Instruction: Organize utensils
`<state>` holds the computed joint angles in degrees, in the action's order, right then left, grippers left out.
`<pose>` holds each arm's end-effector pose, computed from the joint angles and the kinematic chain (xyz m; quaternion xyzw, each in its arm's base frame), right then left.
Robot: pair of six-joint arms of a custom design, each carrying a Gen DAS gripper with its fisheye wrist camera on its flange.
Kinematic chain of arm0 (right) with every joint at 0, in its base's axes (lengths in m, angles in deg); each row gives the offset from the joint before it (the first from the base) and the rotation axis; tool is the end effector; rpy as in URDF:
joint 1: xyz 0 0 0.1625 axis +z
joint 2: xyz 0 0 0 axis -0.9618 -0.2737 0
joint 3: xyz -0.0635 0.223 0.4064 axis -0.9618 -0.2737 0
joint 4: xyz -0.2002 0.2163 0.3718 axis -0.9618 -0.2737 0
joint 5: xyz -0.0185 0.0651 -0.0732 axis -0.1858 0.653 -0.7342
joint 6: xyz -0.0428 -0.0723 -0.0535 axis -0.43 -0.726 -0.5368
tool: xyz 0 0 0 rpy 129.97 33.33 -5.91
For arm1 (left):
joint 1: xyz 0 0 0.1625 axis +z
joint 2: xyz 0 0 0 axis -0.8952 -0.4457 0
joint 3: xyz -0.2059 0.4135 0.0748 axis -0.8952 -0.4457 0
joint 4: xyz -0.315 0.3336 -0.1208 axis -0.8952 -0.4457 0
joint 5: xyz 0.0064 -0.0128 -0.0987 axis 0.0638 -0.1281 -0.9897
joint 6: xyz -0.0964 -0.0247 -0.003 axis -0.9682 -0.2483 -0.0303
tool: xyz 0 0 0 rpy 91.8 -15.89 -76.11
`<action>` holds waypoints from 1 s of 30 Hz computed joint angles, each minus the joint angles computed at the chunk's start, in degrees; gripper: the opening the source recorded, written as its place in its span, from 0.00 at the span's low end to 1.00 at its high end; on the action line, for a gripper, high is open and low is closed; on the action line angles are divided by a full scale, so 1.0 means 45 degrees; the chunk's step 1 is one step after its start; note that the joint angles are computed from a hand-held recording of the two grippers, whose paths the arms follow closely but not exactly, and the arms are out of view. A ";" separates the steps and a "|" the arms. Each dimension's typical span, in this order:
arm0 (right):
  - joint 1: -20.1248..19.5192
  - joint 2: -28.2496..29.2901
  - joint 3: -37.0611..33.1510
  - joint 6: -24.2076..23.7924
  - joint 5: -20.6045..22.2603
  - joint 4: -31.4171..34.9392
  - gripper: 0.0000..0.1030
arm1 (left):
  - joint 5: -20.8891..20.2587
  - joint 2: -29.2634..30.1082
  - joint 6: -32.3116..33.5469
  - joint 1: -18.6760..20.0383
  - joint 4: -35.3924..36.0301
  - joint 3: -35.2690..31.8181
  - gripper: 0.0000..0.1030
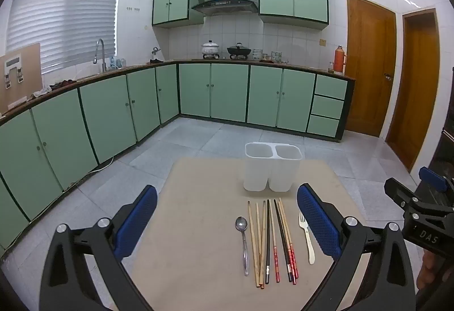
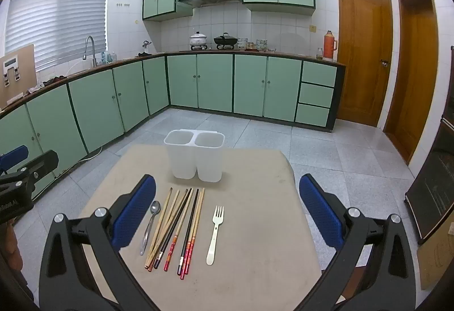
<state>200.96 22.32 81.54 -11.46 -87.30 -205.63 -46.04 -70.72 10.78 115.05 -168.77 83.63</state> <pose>0.5122 -0.5876 0.1499 0.2333 -0.7962 0.4589 0.3179 -0.1937 -0.5909 0.4619 0.1702 0.7874 -0.4900 0.3330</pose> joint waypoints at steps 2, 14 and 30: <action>-0.0002 0.0019 -0.0007 -0.0039 0.0018 -0.0086 0.95 | 0.0020 0.0009 0.0082 -0.0003 -0.0039 -0.0001 0.94; -0.0004 0.0020 -0.0006 -0.0073 0.0007 -0.0084 0.95 | 0.0070 0.0058 0.0135 0.0001 -0.0101 -0.0045 0.94; -0.0009 0.0009 0.0004 -0.0083 0.0012 -0.0090 0.95 | 0.0078 0.0055 0.0228 0.0013 -0.0261 0.0057 0.94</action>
<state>200.92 22.36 81.56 -11.83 -87.25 -206.04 -45.69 -70.47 11.80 115.10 -169.95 83.88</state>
